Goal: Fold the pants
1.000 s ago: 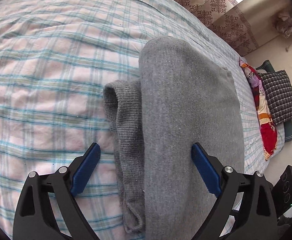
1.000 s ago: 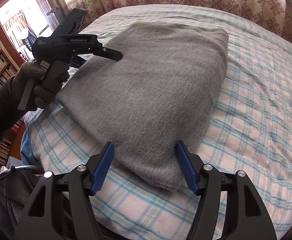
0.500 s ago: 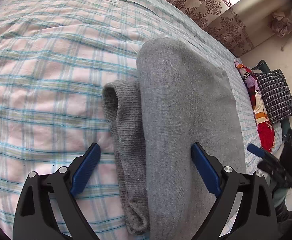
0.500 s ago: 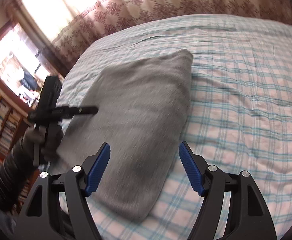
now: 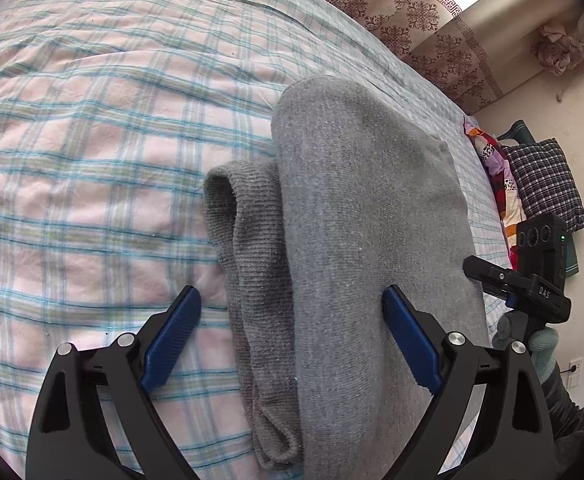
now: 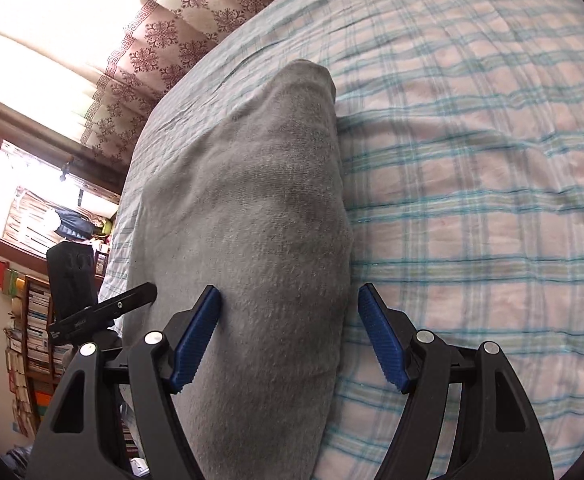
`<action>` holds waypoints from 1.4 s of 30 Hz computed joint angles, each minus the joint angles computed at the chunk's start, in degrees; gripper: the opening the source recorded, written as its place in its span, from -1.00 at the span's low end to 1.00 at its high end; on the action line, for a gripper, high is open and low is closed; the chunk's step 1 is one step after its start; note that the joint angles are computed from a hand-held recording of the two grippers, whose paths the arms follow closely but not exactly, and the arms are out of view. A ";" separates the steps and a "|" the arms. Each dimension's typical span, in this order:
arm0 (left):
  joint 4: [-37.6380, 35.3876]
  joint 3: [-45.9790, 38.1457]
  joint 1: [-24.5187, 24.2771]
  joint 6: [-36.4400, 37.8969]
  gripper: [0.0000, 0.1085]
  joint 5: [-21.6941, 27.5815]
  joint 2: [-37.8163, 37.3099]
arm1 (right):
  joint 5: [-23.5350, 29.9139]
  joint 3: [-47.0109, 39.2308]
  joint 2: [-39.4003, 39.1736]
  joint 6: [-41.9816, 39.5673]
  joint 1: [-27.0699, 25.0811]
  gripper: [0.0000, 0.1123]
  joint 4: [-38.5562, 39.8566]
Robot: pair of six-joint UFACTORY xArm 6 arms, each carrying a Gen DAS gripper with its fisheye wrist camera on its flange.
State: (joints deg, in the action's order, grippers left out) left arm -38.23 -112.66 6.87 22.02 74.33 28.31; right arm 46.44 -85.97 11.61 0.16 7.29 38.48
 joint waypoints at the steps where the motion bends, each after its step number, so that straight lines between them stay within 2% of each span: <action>1: -0.23 -0.15 0.11 0.15 0.71 0.16 0.12 | 0.35 -0.52 0.69 -0.32 -0.01 0.27 0.93; 6: -2.29 -1.94 1.07 1.56 0.70 2.04 1.51 | 2.05 -1.88 3.25 -4.17 -0.62 0.28 7.27; 8: -3.75 -3.06 1.69 2.19 0.58 3.42 2.39 | 2.04 -2.79 4.09 -4.59 -0.19 0.28 7.30; 9: -5.26 -4.61 2.23 2.46 0.34 5.35 3.55 | 2.01 -3.16 4.42 -4.59 -0.03 0.25 7.07; 10: -6.56 -5.36 2.58 2.16 0.28 6.71 4.24 | 2.00 -3.68 4.84 -4.49 0.21 0.22 6.61; 14: -7.25 -4.35 2.45 2.28 0.25 6.21 3.91 | 1.59 -4.26 5.30 -4.40 0.62 0.01 6.00; 22: -7.35 -1.51 1.92 2.15 -0.10 4.75 1.54 | -0.03 -5.67 5.19 -5.21 1.54 -0.39 4.13; 30: -5.25 -2.93 0.44 -0.15 -0.23 3.42 0.19 | -0.57 -6.87 3.32 -7.11 1.33 -0.49 3.44; 37: -5.14 -11.19 -2.85 -2.84 -0.25 4.97 3.46 | -1.75 -6.45 0.09 -8.75 -1.83 -0.49 3.17; 41: -5.06 -21.43 -5.97 -5.99 -0.25 7.08 9.24 | -1.70 -5.88 -1.86 -9.40 -5.15 -0.49 2.37; 42: -4.81 -26.20 -7.07 -7.48 -0.25 8.11 12.01 | -1.69 -5.84 -2.19 -9.40 -6.32 -0.49 2.04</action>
